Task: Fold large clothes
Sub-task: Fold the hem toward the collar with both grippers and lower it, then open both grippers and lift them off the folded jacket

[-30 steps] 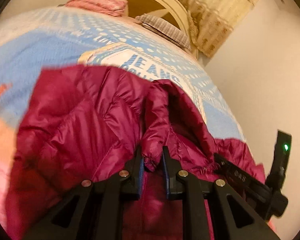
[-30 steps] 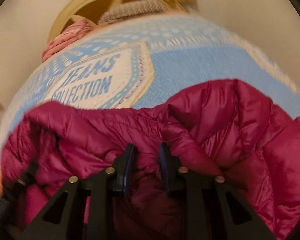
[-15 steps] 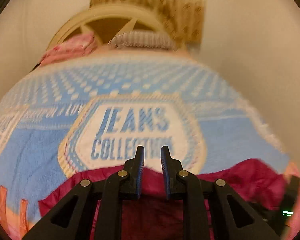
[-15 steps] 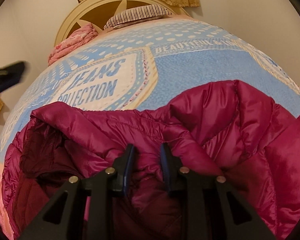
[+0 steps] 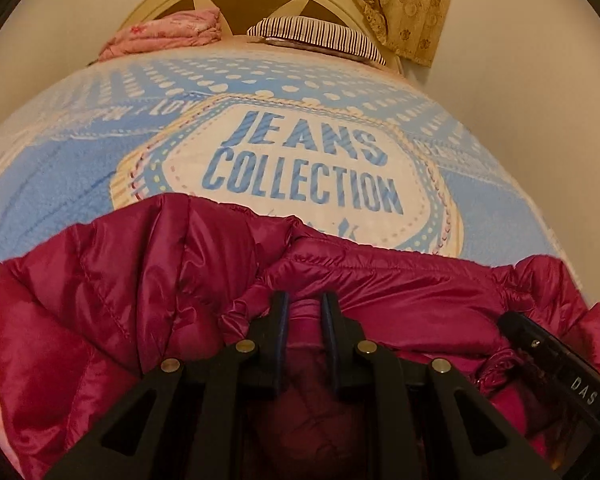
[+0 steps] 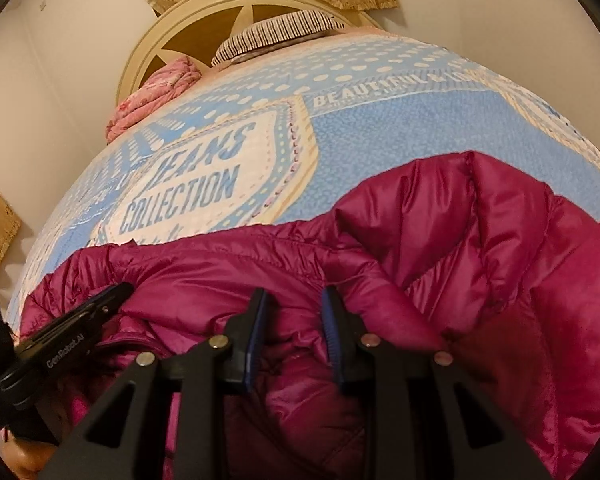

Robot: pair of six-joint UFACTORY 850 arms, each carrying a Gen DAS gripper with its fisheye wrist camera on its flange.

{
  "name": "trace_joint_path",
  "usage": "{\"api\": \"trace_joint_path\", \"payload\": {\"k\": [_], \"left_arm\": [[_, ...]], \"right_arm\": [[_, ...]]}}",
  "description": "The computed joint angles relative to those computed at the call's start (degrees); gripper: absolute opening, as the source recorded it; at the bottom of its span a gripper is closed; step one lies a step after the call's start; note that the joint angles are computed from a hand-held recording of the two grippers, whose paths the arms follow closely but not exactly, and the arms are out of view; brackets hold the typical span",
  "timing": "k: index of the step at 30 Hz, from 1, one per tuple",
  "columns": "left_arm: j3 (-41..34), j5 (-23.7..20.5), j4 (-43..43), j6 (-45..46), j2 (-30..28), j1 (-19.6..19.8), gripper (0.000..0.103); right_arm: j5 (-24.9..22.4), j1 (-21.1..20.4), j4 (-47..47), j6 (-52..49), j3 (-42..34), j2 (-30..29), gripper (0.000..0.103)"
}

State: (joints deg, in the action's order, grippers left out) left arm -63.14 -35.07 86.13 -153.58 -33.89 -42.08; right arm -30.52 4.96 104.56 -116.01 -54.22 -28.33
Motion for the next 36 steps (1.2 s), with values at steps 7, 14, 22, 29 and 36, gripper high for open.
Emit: {"api": "trace_joint_path", "payload": {"k": [7,14,22,29,36], "left_arm": [[0.58,0.31,2.84,-3.14,0.16,0.19,0.017],[-0.12,-0.15,1.16,-0.92,-0.26,0.12,0.017],[-2.01,-1.32,-5.65,7.8,-0.69,-0.25,0.018],[5.95,-0.43,-4.15,10.28,8.5,-4.44,0.019],[17.9,-7.14,-5.45,3.44,18.28,-16.34,0.062]], "right_arm": [[2.93,0.19,9.19,-6.16,1.69,1.38,0.027],[15.21,6.32,25.74,-28.16,0.12,0.74,0.029],[16.14,7.33,35.13,-38.13,0.41,0.7,0.03],[3.18,0.93,28.32,-33.25,9.95,10.84,0.055],[-6.75,-14.05,11.86,-25.77,22.33,26.48,0.061]]}}
